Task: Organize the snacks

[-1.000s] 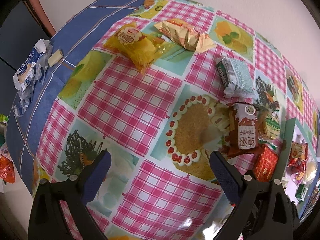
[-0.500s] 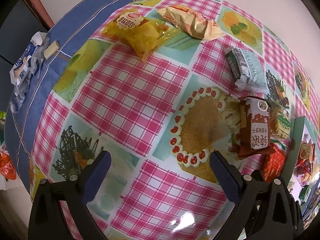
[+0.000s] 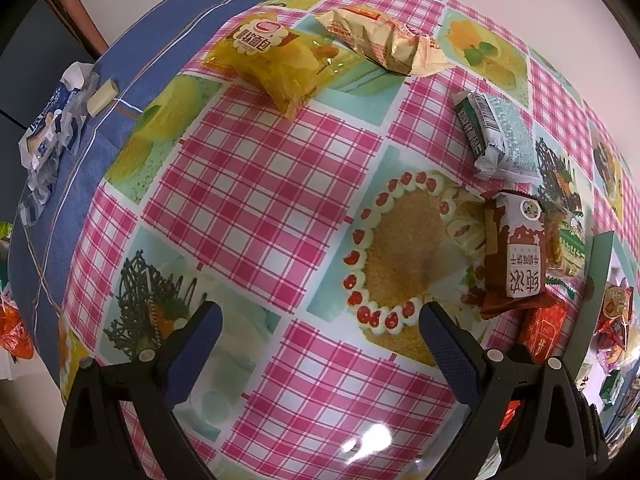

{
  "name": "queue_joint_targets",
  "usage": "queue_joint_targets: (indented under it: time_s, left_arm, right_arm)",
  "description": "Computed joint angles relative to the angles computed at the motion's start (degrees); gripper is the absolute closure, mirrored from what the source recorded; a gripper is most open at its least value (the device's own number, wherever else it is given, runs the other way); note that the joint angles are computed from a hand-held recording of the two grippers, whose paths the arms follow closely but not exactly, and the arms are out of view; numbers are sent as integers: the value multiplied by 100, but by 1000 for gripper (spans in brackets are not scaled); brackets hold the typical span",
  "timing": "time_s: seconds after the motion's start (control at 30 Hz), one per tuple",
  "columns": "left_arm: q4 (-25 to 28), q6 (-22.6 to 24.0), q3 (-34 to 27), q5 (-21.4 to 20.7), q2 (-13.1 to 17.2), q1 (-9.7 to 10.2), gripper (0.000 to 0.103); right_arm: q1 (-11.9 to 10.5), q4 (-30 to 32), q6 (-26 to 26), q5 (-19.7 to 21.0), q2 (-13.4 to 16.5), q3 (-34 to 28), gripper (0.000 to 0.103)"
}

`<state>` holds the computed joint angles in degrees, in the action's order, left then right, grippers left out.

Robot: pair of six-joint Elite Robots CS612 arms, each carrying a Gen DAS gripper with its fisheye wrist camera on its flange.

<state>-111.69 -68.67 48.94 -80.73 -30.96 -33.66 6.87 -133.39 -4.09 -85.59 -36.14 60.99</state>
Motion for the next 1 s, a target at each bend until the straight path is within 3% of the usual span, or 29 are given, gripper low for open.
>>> queue_joint_targets:
  time_s: [0.57, 1.0]
  left_arm:
    - [189, 51, -165, 1, 92, -7, 4]
    - [117, 193, -282, 29, 158, -21, 4]
  right_arm:
    - [75, -109, -219, -262, 12, 72, 49]
    - [11, -114, -123, -118, 16, 30, 56]
